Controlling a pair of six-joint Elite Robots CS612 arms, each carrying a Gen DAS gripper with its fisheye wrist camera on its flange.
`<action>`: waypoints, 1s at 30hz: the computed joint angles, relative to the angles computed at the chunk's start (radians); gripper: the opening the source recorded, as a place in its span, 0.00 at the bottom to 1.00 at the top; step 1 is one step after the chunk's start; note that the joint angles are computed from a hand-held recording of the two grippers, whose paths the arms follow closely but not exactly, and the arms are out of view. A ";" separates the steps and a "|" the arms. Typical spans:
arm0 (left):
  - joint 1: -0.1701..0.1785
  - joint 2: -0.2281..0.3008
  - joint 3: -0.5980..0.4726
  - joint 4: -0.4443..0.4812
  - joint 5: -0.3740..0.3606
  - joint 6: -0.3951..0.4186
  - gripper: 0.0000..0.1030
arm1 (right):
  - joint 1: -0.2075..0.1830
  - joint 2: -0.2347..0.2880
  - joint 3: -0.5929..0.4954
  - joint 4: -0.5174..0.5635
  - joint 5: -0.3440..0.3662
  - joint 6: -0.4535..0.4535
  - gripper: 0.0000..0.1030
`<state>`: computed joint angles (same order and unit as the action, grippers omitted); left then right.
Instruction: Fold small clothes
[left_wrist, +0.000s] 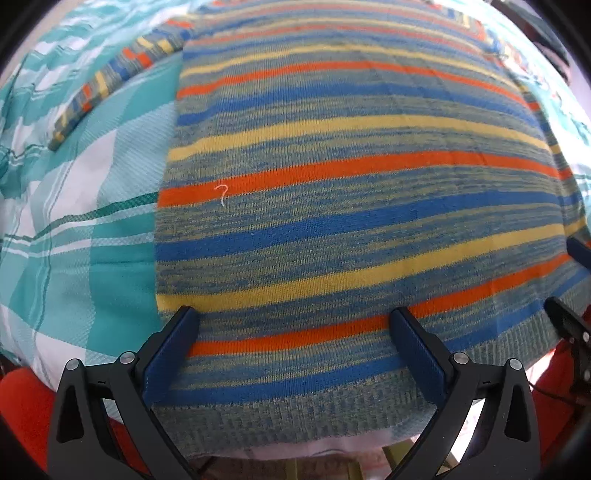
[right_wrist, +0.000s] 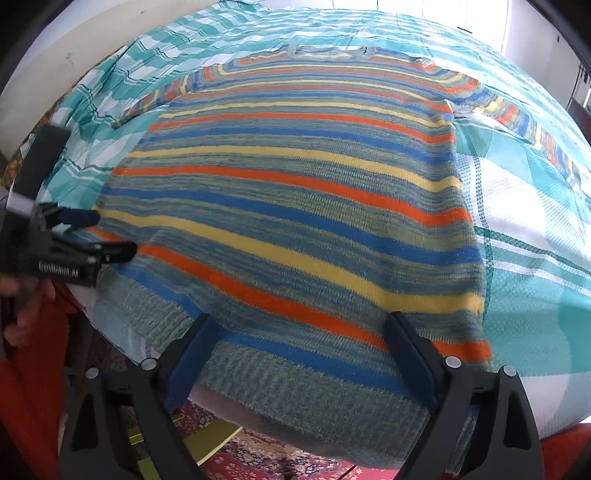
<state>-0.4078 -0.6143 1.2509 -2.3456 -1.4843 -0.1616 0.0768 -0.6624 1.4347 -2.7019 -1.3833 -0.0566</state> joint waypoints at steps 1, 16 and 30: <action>-0.001 0.000 -0.003 0.005 0.002 -0.002 0.99 | -0.002 -0.003 0.000 0.003 0.005 0.006 0.89; 0.007 -0.032 0.185 -0.414 -0.005 0.031 0.99 | -0.014 -0.062 0.124 -0.337 -0.116 0.114 0.89; -0.002 -0.037 0.199 -0.445 0.005 0.037 1.00 | 0.010 -0.046 0.095 -0.353 -0.105 0.017 0.89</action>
